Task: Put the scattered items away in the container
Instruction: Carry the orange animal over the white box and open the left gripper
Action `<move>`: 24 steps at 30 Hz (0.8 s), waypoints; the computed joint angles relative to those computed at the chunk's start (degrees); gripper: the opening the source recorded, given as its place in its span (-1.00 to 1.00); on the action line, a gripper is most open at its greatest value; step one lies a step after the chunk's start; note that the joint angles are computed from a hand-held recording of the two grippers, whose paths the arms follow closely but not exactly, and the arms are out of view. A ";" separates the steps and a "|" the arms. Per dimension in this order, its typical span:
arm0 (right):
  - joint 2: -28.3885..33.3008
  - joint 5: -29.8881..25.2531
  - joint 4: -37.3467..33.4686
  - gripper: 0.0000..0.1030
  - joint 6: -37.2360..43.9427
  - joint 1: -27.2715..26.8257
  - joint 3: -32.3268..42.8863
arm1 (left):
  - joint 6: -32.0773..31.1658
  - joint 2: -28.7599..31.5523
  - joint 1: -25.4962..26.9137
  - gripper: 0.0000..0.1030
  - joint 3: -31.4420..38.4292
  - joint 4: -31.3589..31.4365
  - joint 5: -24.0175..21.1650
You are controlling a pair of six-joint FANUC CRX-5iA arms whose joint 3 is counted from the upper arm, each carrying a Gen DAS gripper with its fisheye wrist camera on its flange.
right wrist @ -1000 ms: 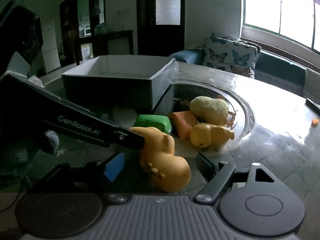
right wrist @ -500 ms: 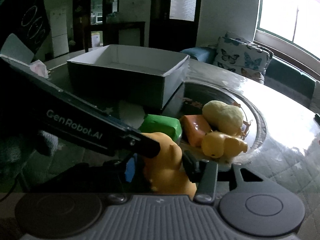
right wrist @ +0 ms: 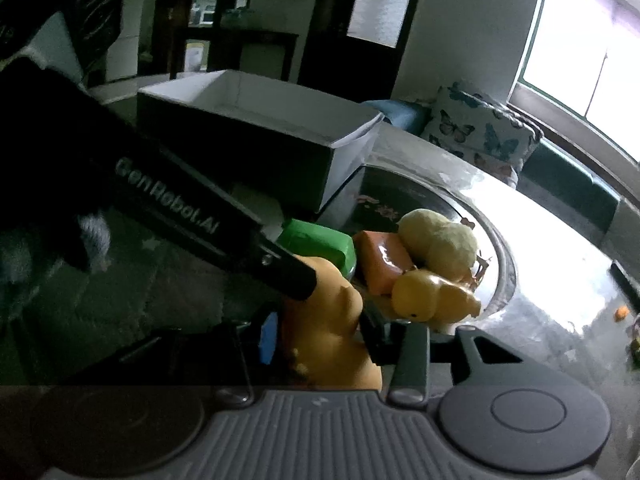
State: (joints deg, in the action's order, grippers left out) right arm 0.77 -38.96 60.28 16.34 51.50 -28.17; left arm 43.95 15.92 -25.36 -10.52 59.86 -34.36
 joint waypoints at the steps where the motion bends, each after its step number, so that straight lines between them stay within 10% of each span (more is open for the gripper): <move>1: -0.16 0.11 -0.32 -0.19 -0.55 -0.03 0.02 | -0.40 -0.18 -0.05 -0.51 -0.24 0.30 0.21; 24: 3.92 17.62 9.72 -0.20 -11.47 -10.41 8.56 | -3.88 -2.60 1.92 -0.53 4.29 -0.86 13.15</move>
State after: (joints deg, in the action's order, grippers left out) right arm 4.69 -21.34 70.00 4.87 41.09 -19.61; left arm 40.07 13.32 -23.44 -6.23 59.00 -21.20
